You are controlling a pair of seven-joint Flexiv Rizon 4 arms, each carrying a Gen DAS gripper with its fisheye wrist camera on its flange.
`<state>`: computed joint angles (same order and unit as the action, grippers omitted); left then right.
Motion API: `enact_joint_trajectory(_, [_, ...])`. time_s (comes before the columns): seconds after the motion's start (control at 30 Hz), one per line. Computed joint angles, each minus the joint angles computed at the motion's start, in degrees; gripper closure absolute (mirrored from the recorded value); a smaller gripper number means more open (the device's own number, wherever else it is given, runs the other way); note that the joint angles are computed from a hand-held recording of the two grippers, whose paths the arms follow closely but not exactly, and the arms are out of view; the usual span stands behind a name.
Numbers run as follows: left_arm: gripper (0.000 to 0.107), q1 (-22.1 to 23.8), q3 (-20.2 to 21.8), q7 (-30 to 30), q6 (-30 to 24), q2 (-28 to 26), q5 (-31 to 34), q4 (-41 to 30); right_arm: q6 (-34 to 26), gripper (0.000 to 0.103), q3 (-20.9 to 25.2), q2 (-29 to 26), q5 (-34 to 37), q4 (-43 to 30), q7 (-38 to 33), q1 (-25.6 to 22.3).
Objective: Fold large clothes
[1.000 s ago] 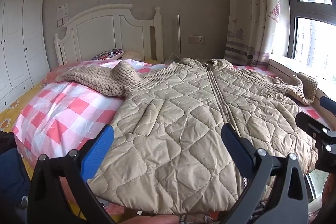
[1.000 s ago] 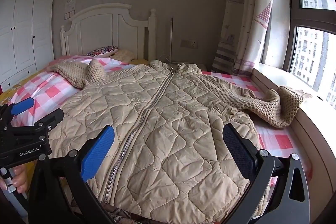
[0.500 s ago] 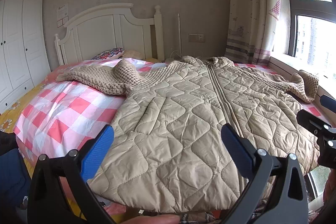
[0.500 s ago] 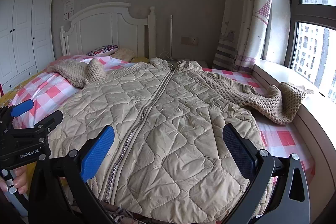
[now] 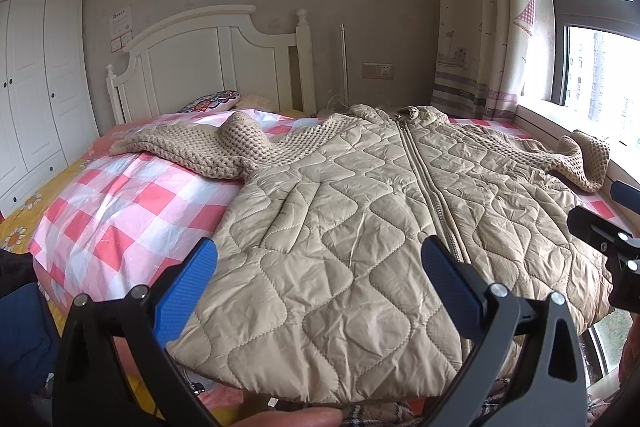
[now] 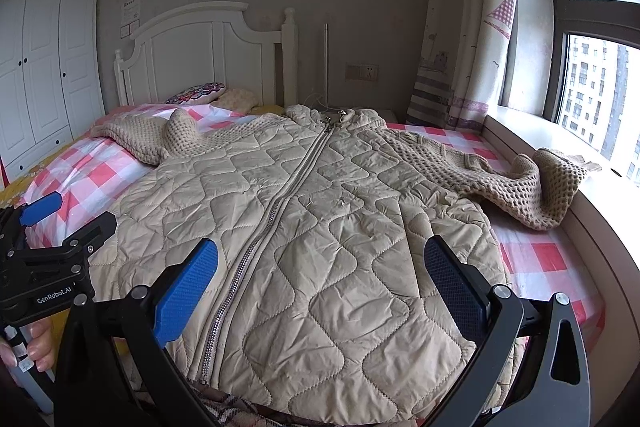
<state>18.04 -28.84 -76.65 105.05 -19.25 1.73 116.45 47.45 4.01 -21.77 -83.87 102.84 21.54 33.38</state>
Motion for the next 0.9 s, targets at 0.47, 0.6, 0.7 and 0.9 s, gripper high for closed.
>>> enact_joint_trajectory(0.47, [0.006, 0.4, -0.3, -0.2, 0.1, 0.0, 0.4, 0.2, 0.6, 0.004, 0.0, -0.1, 0.5, 0.0, -0.1, -0.1])
enact_joint_trajectory(0.6, [0.006, 0.4, -0.3, -0.2, 0.2, 0.0, 0.4, 0.2, 1.0, 0.004, -0.1, -0.3, 0.6, -0.1, 0.0, -0.2])
enact_joint_trajectory(0.7, [0.006, 0.3, -0.2, -0.2, 0.1, 0.0, 0.4, 0.1, 1.0, 0.004, -0.2, -0.3, 0.5, -0.1, 0.1, -0.1])
enact_joint_trajectory(0.9, [0.006, 0.3, -0.3, -0.2, 0.2, 0.0, 0.4, 0.2, 1.3, 0.004, -0.2, -0.6, 0.9, -0.2, 0.1, -0.1])
